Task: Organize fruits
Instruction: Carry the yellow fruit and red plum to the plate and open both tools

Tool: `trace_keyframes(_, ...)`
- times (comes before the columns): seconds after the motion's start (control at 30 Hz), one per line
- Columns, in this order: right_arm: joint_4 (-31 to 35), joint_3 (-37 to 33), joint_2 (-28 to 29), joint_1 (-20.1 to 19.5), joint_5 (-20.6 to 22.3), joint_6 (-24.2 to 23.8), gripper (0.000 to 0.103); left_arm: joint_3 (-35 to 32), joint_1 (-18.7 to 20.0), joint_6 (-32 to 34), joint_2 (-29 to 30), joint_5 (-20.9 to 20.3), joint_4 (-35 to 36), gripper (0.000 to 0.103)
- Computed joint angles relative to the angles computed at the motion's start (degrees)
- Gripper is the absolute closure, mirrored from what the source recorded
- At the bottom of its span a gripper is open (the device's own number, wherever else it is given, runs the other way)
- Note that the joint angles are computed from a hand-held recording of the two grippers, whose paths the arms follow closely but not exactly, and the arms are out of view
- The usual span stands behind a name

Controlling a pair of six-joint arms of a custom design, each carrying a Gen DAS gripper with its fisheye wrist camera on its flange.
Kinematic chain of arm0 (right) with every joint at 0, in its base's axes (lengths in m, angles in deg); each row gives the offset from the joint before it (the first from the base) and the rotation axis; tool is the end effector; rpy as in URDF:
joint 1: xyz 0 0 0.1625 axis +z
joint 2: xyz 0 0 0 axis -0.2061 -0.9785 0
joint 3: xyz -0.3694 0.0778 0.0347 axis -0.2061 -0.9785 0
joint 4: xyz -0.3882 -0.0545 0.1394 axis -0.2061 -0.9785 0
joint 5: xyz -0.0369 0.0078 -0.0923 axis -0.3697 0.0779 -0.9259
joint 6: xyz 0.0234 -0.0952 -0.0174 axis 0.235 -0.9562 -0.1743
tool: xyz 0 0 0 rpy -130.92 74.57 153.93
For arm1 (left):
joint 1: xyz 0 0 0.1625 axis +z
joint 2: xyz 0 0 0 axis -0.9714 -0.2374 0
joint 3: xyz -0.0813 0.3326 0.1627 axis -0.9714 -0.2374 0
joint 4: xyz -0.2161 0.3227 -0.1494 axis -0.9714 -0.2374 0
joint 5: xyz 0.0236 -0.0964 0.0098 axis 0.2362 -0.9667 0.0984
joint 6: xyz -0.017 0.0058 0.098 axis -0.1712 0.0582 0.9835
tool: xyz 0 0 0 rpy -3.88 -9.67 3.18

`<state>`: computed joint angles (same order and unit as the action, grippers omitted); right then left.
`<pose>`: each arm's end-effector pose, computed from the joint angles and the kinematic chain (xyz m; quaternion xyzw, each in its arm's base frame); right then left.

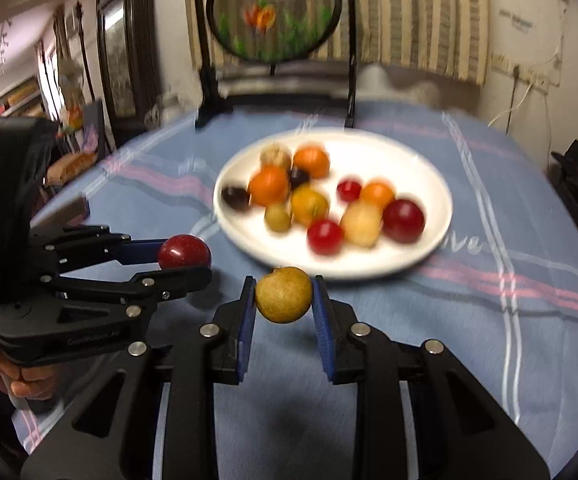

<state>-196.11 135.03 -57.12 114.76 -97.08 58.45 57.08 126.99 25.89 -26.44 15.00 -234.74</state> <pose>0.1898 -0.4860 0.1917 0.1490 -0.8604 0.3801 0.3049 -0.2427 -0.5706 0.0913 0.4080 0.8762 -0.1967 0.1650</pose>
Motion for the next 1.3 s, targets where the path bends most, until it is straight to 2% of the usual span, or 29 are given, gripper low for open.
trace_keyframes(0.13,-2.4,-4.7,1.5,-0.9,0.8,0.0,0.075,-6.6,0.3,-1.9,3.6,-1.7,-1.5,0.064)
trace_keyframes(0.37,-5.0,-13.2,5.3,-3.4,2.4,0.3,0.075,-20.6,0.8,-4.0,13.6,-0.8,-0.6,0.064)
trace_keyframes(0.53,-3.4,-15.4,5.6,-5.2,2.3,1.2,0.075,-29.1,1.5,-5.3,19.4,0.7,4.8,0.064)
trace_keyframes(0.73,0.0,-17.8,6.0,-6.7,3.0,1.7,0.075,-34.4,2.0,-6.1,22.7,2.2,8.4,0.063)
trace_keyframes(0.8,1.5,-18.3,6.0,-7.1,3.5,2.4,0.075,-34.4,1.8,-6.2,22.8,3.7,9.2,0.060)
trace_keyframes(0.83,1.8,-18.5,6.0,-7.3,3.7,2.4,0.075,-33.6,1.6,-5.8,22.5,4.6,7.6,0.042)
trace_keyframes(0.9,2.0,-18.8,6.1,-7.2,3.7,2.0,0.075,-31.1,0.9,-4.2,21.5,6.4,1.4,0.032)
trace_keyframes(0.97,1.9,-18.8,6.3,-7.0,3.8,1.7,0.075,-29.4,0.4,-3.7,20.3,7.3,-1.0,0.030)
trace_keyframes(1.13,4.9,-20.8,7.4,-6.9,3.5,1.2,0.075,-24.1,-0.4,-7.2,15.8,9.3,-5.6,0.015)
trace_keyframes(1.3,10.2,-23.5,9.0,-7.1,2.9,2.2,0.075,-20.1,-0.6,-8.5,13.2,9.9,-6.4,0.015)
